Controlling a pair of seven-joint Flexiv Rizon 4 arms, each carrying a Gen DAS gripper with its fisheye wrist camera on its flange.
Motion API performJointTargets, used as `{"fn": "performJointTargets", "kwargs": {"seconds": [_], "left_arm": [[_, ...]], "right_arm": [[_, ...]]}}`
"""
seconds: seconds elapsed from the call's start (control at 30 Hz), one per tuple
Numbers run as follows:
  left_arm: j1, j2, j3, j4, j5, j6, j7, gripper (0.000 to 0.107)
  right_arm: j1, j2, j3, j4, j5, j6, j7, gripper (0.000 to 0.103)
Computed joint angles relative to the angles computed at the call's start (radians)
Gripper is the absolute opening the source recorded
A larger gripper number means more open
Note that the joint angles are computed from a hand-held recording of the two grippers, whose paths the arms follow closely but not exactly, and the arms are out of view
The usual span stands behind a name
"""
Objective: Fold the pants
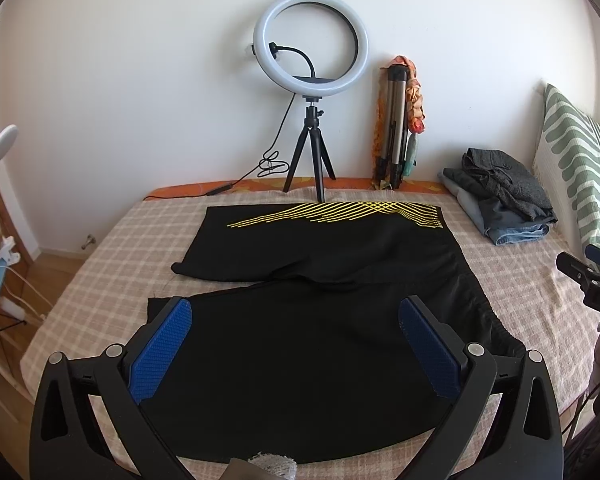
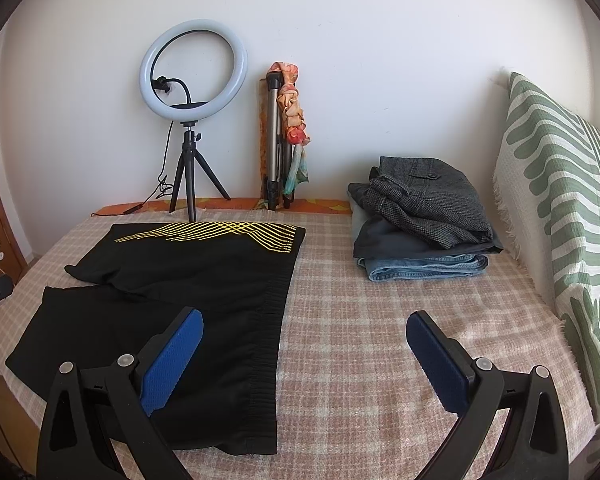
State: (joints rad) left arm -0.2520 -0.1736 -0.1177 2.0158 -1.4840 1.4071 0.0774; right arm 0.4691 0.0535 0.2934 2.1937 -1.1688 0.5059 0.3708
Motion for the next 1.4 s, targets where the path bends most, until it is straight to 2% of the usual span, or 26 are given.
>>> {"fn": "performJointTargets", "kwargs": {"seconds": [0.17,0.3,0.4,0.53,0.6,0.7,0.87,0.97,1.03,1.17,1.23,1.4], "left_arm": [[0.040,-0.009,0.013,0.006,0.140,-0.061,-0.129,0.103],[0.053,-0.003,0.000,0.012,0.134,-0.063,-0.108,0.103],[0.048,-0.002,-0.010,0.008,0.070,-0.052,-0.021,0.103],[0.053,-0.006,0.000,-0.002,0.013,-0.089,0.054,0.103],[0.061,-0.008,0.008,-0.005,-0.017,-0.122,0.079,0.099],[0.076,-0.016,0.022,-0.012,-0.004,-0.163,0.053,0.093],[0.101,-0.031,0.026,-0.044,0.060,-0.189,0.006,0.089],[0.130,-0.058,0.026,-0.094,0.137,-0.219,-0.063,0.085],[0.152,-0.085,0.024,-0.137,0.203,-0.229,-0.107,0.084],[0.202,-0.155,0.017,-0.243,0.373,-0.246,-0.226,0.082],[0.229,-0.197,0.018,-0.311,0.463,-0.285,-0.319,0.077],[0.279,-0.331,0.019,-0.522,0.655,-0.414,-0.561,0.073]], "right_arm": [[-0.002,-0.006,-0.004,-0.002,0.006,0.008,-0.011,0.103],[-0.001,-0.014,-0.006,-0.007,0.009,0.014,-0.025,0.103],[0.003,-0.020,-0.006,-0.010,0.007,0.007,-0.046,0.103],[0.003,-0.014,-0.007,-0.001,-0.008,0.026,-0.050,0.103],[0.004,-0.014,-0.005,0.003,-0.014,0.027,-0.055,0.102],[0.004,-0.014,-0.006,0.007,-0.020,0.035,-0.053,0.102],[-0.034,0.008,-0.030,0.022,-0.074,0.153,-0.042,0.096],[-0.039,-0.006,-0.028,-0.004,-0.085,0.109,-0.119,0.095],[-0.053,-0.007,-0.042,-0.005,-0.092,0.140,-0.155,0.094],[-0.112,-0.011,-0.086,0.005,-0.125,0.311,-0.127,0.089],[-0.147,-0.027,-0.111,-0.001,-0.159,0.422,-0.120,0.087],[-0.181,-0.089,-0.137,-0.060,-0.119,0.513,-0.265,0.077]]}}
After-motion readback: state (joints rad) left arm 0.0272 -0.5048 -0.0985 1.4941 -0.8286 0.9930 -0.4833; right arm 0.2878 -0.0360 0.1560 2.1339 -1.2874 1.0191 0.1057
